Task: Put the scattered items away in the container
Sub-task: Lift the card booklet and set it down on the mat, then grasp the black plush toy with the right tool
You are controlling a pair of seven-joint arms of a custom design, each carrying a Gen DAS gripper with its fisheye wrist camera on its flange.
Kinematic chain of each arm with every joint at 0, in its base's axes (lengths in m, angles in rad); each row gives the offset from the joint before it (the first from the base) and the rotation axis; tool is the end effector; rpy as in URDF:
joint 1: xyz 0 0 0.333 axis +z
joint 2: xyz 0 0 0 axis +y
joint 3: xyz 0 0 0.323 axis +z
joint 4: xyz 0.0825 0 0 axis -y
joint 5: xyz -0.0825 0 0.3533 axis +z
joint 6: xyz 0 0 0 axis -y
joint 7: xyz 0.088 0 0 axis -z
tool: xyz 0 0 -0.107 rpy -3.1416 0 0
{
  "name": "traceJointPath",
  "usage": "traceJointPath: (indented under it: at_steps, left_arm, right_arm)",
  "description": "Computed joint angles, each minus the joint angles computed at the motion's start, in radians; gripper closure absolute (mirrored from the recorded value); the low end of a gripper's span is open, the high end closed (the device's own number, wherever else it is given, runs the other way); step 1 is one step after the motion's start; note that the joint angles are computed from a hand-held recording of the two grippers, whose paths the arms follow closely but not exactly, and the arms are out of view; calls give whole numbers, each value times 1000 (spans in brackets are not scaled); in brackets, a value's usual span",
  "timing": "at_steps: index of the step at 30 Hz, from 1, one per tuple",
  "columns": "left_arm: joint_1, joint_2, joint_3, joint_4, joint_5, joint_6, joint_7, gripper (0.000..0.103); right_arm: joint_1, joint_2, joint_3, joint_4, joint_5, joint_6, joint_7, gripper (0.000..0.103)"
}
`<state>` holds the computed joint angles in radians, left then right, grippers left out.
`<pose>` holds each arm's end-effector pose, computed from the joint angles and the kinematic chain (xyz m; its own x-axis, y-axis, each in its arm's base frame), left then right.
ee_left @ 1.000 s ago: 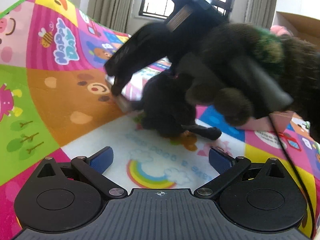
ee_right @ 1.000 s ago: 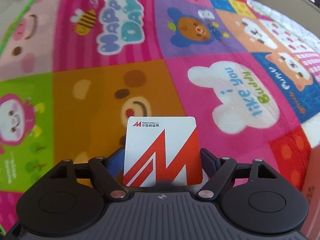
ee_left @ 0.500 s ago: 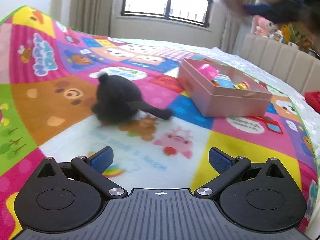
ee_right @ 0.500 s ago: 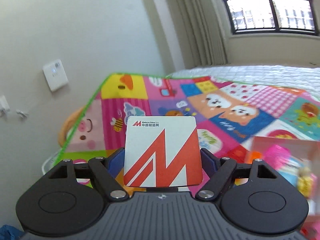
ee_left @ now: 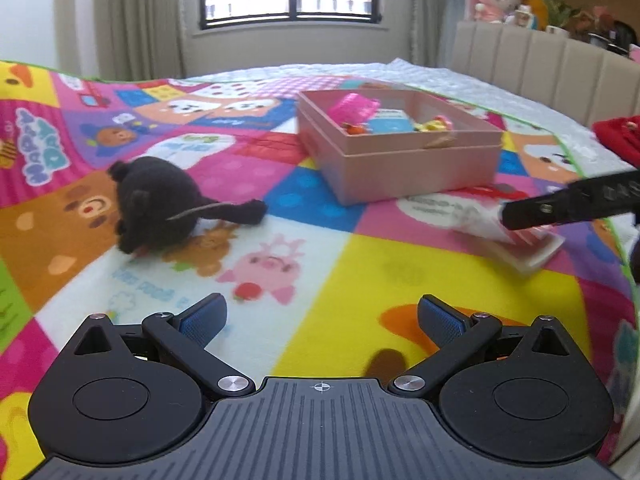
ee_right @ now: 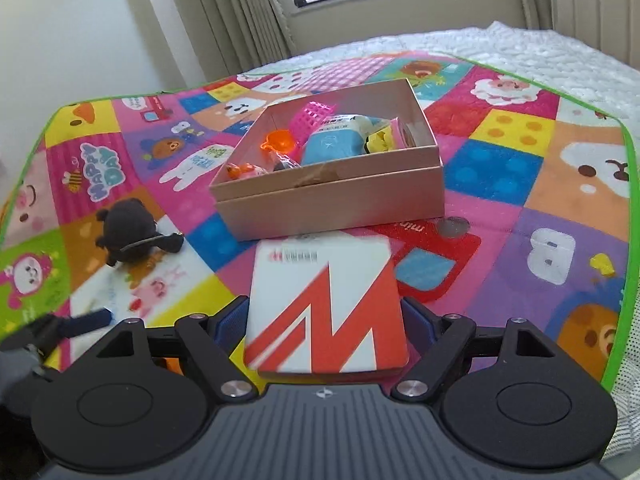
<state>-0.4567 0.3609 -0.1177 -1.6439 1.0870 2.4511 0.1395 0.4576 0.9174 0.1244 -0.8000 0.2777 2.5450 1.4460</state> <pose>0.5700 -0.3555 0.4754 0.1667 -0.9858 -0.0224 -0.6090 -0.0850 -0.7886 0.7035 0.3936 0.4877 0.5265 -0.8038 -0.2771 -0.6662 -0.1876 -0.7218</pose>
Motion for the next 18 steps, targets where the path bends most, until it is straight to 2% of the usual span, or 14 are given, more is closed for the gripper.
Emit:
traceJointPath:
  at_steps: [3,5,6,7,9,12,15,18]
  left_arm:
    - [-22,2,21,29,57,-76,-35,0]
    - [-31,12,38,64,129,-119,-49,0]
    - [-31,25,43,92,153,-140,-46,0]
    - [-31,42,47,125,167,-163,-31,0]
    - [-27,96,57,215,166,-218,49,0]
    - [-50,192,94,357,141,-377,177,0]
    - [-39,161,107,307,98,-411,190,0]
    - [-31,68,104,164,121,-434,128,0]
  right_arm:
    - [-10,-70,28,-180,36,222,-74,12]
    - [11,-98,0,-264,28,370,-75,9]
    - [27,-91,-23,-265,15,402,-57,7]
    - [29,-97,-28,-284,10,429,-51,6]
    - [5,-109,4,-309,17,434,-62,6]
    - [-15,-132,36,-358,29,450,-90,6]
    - [-15,-161,35,-420,22,501,-120,4]
    - [-4,-164,20,-424,13,495,-120,3]
